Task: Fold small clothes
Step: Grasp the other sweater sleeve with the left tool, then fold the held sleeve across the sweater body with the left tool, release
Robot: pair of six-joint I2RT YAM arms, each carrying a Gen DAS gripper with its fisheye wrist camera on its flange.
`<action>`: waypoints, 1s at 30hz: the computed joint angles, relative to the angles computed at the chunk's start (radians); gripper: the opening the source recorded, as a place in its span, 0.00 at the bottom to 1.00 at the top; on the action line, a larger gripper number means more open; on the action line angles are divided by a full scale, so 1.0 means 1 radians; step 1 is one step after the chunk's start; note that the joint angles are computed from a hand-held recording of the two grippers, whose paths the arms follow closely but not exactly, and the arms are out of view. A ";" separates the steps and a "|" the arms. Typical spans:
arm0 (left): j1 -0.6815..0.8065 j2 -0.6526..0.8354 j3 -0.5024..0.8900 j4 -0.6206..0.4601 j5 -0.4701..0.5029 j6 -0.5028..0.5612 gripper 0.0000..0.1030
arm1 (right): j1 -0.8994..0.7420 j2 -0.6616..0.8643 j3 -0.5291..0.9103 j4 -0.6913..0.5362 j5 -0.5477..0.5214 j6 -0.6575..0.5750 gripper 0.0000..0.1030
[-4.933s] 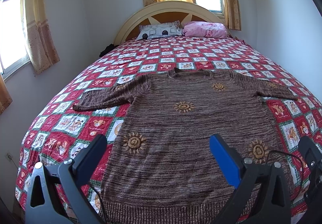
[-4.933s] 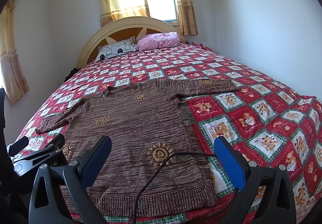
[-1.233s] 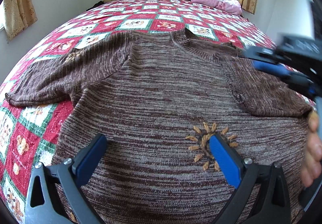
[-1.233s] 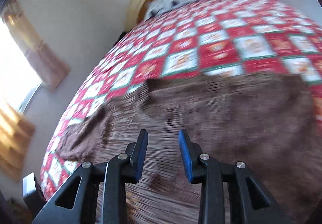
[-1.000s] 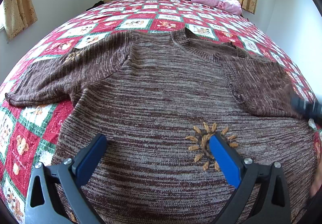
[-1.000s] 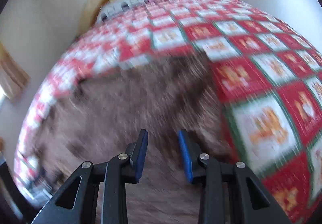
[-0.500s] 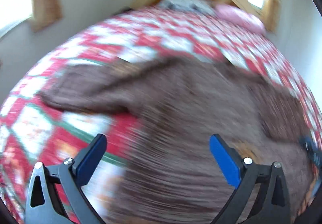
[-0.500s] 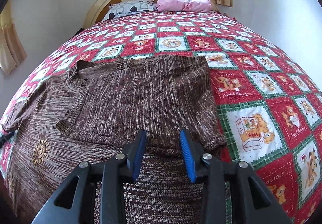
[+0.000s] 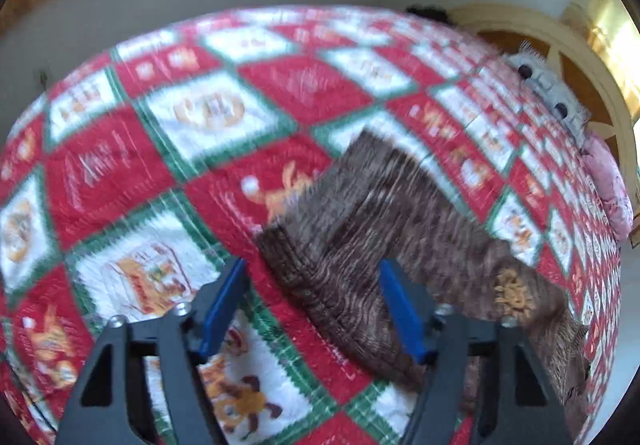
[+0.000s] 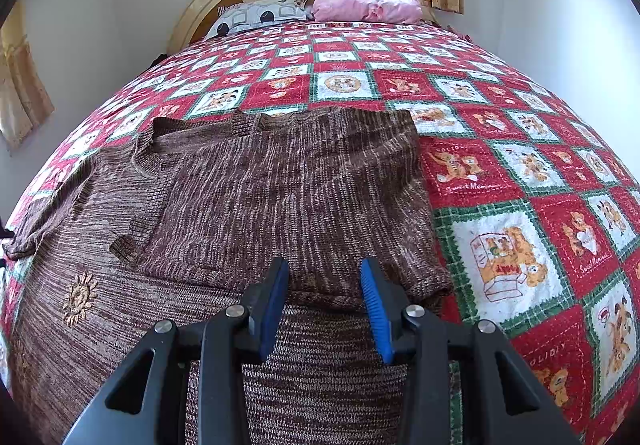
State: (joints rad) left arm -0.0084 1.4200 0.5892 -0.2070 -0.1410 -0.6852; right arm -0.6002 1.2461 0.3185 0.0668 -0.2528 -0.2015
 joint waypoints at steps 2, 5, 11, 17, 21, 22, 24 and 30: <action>-0.067 -0.015 -0.010 0.002 -0.076 -0.033 0.67 | 0.001 0.001 0.000 0.000 0.002 0.001 0.39; -0.111 -0.013 -0.030 0.030 -0.132 -0.047 0.62 | 0.001 0.001 0.000 0.001 0.002 0.000 0.39; -0.075 -0.013 -0.038 0.074 -0.112 -0.002 0.12 | 0.001 0.001 0.001 0.001 0.001 0.001 0.39; -0.151 -0.061 0.040 0.035 -0.112 -0.011 0.10 | 0.001 0.002 0.001 0.002 0.001 0.000 0.39; -0.410 -0.094 0.110 0.034 -0.260 0.007 0.10 | 0.001 0.004 0.001 0.003 0.001 0.000 0.39; -0.476 -0.083 0.131 0.044 -0.284 0.018 0.10 | 0.000 0.003 0.001 0.002 0.000 -0.001 0.39; -0.645 -0.049 0.173 0.062 -0.348 0.040 0.10 | 0.000 0.004 0.001 0.002 -0.001 -0.001 0.39; -0.983 0.239 0.345 0.097 -0.418 0.089 0.10 | 0.001 0.006 0.002 0.004 0.000 -0.001 0.39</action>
